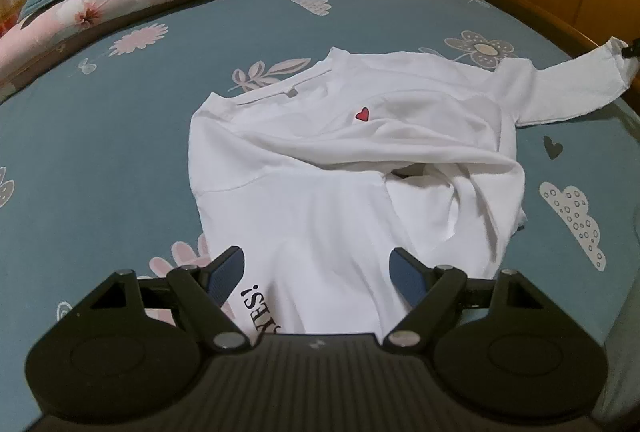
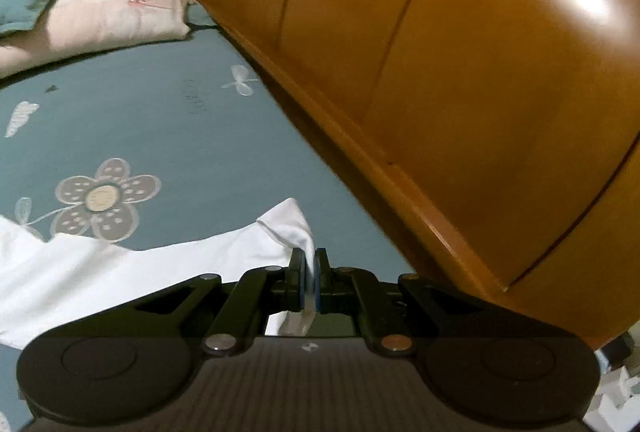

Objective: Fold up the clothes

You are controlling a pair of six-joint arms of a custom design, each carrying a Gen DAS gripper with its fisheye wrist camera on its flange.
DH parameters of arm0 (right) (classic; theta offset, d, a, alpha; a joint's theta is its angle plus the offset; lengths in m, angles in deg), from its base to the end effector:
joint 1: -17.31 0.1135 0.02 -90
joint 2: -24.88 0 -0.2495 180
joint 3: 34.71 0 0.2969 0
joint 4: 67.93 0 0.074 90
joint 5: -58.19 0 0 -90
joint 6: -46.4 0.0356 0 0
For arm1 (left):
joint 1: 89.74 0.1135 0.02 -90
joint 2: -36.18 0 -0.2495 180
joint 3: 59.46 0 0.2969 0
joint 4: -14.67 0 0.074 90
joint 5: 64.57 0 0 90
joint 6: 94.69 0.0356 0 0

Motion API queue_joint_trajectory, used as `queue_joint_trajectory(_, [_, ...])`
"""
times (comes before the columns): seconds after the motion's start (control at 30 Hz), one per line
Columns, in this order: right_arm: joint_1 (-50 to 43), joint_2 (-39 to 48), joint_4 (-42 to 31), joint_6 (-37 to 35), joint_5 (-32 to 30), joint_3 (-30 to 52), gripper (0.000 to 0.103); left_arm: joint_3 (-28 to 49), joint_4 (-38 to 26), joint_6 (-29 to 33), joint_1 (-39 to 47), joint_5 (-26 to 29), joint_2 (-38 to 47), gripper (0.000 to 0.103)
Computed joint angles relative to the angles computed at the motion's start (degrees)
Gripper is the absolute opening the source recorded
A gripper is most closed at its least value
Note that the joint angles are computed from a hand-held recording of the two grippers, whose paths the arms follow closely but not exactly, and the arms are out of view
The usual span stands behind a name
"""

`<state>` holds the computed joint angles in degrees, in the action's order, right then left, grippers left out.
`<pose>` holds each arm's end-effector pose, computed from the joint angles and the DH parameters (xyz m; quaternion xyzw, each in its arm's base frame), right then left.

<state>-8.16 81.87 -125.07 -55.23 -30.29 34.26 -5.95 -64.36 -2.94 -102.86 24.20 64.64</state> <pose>0.2269 -0.1091 0.3066 0.1164 0.9170 -0.1329 0.3576 0.1307 -0.0297 0.2695 0.1198 0.9434 -0.0205 0.3087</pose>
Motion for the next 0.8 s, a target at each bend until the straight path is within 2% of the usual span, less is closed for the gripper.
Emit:
queue_joint_trajectory(0.3, [-0.1, 8.4, 1.0, 1.7, 8.2, -0.5, 0.005, -0.1, 0.0, 0.4, 1.0, -0.2, 0.2, 0.080])
queue_joint_trajectory(0.43, [1.1, 7.3, 2.4, 2.2, 12.6, -3.1, 0.012, -0.1, -0.3, 2.3, 4.2, 3.2, -0.3, 0.080])
queue_joint_trajectory(0.63, [6.1, -0.6, -1.9, 2.4, 5.6, -3.7, 0.020, 0.6, -1.5, 5.2, 11.3, 9.9, -1.6, 0.080])
queue_joint_trajectory(0.8, [17.9, -7.5, -7.2, 4.7, 0.5, -3.7, 0.024, 1.2, -3.8, 7.7, 22.0, 18.0, -2.4, 0.084])
